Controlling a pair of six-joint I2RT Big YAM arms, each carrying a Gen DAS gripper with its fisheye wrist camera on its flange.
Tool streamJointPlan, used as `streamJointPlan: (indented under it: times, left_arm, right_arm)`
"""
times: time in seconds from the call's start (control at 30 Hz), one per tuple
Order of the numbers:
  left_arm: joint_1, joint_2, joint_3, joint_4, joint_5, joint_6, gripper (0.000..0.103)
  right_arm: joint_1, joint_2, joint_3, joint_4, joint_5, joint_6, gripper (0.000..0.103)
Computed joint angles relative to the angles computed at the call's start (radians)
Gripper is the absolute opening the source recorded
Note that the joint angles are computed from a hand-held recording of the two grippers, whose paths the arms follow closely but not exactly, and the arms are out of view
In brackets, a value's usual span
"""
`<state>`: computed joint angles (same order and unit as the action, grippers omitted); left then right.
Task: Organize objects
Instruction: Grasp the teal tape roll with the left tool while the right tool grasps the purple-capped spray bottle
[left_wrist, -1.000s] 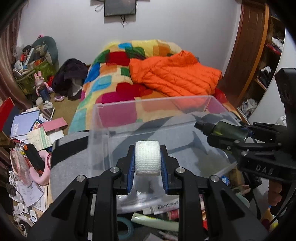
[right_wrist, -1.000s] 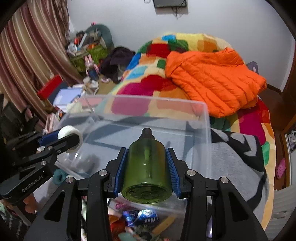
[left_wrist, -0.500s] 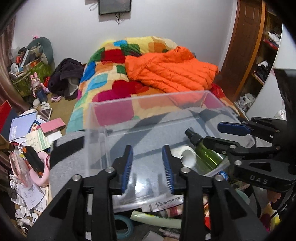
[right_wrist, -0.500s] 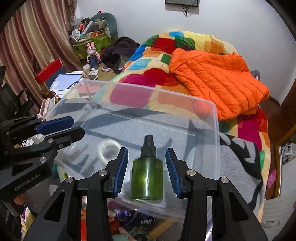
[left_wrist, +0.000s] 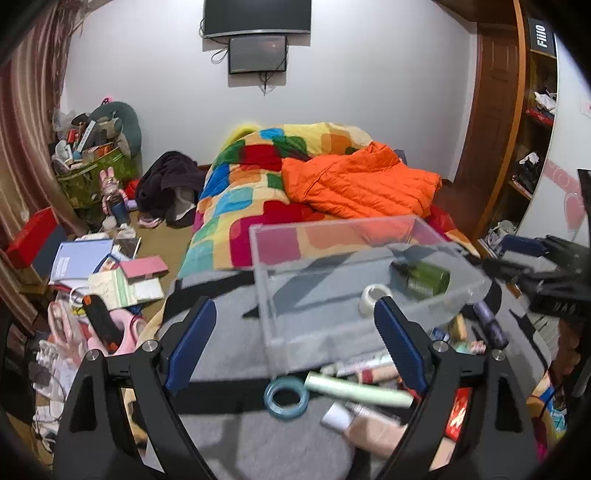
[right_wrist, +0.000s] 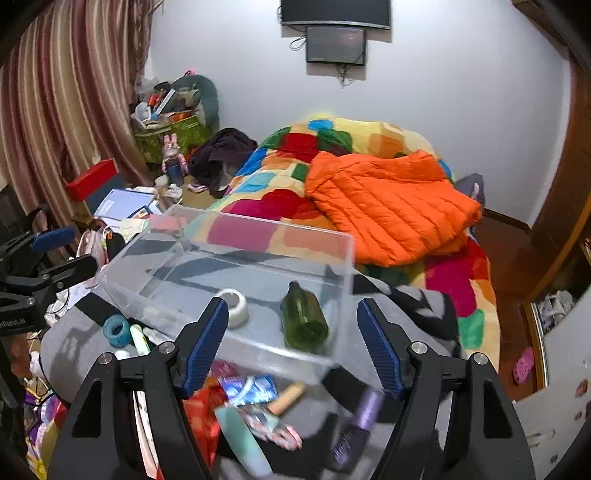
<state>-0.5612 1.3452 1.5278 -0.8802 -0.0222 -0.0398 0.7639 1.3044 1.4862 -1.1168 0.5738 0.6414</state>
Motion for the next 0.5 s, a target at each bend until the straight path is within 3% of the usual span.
streamJointPlan:
  times: [0.27,0.5]
  left_arm:
    - [0.023,-0.044,-0.11,-0.011,-0.003,-0.023,0.088]
    - [0.036,-0.057,-0.198,0.002,-0.007,-0.048,0.088]
  right_arm:
    - [0.024,-0.072,-0.107,-0.074,0.045,0.133,0.07]
    - [-0.007,-0.137,-0.238,-0.067,-0.038,0.272,0.07]
